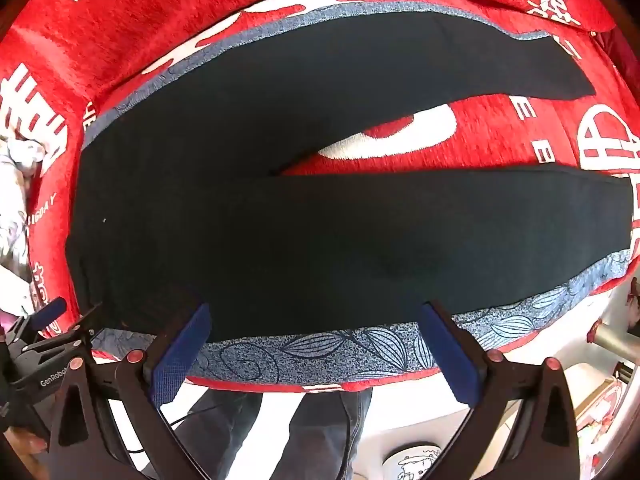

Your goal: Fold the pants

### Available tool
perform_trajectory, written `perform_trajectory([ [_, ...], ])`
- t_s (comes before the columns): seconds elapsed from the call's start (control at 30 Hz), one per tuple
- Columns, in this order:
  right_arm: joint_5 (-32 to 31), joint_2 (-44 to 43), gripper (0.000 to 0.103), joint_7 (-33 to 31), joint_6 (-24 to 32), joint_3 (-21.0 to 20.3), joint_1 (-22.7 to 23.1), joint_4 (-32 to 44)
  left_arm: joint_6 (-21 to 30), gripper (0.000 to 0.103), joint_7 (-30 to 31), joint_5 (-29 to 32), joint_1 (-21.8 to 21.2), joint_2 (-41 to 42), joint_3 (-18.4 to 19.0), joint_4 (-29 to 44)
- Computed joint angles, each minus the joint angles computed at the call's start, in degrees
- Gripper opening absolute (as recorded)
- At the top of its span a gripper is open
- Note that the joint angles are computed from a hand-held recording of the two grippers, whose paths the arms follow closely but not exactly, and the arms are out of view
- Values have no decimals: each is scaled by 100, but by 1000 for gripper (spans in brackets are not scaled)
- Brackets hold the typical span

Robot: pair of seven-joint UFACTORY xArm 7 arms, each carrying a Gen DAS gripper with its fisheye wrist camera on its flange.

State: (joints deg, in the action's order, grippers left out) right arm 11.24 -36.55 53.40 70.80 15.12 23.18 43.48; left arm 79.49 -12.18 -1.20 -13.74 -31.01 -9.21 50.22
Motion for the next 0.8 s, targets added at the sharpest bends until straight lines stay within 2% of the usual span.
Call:
perform_trajectory([
  [0.4,-8,199,103,-210,-32,-91,-31,76,19,103,-103,26,-22,160,-44,68],
  [0.8,-2,200,103,-77,-74,-7,14,47,21,103,-112,60,-19,186,-7,70],
])
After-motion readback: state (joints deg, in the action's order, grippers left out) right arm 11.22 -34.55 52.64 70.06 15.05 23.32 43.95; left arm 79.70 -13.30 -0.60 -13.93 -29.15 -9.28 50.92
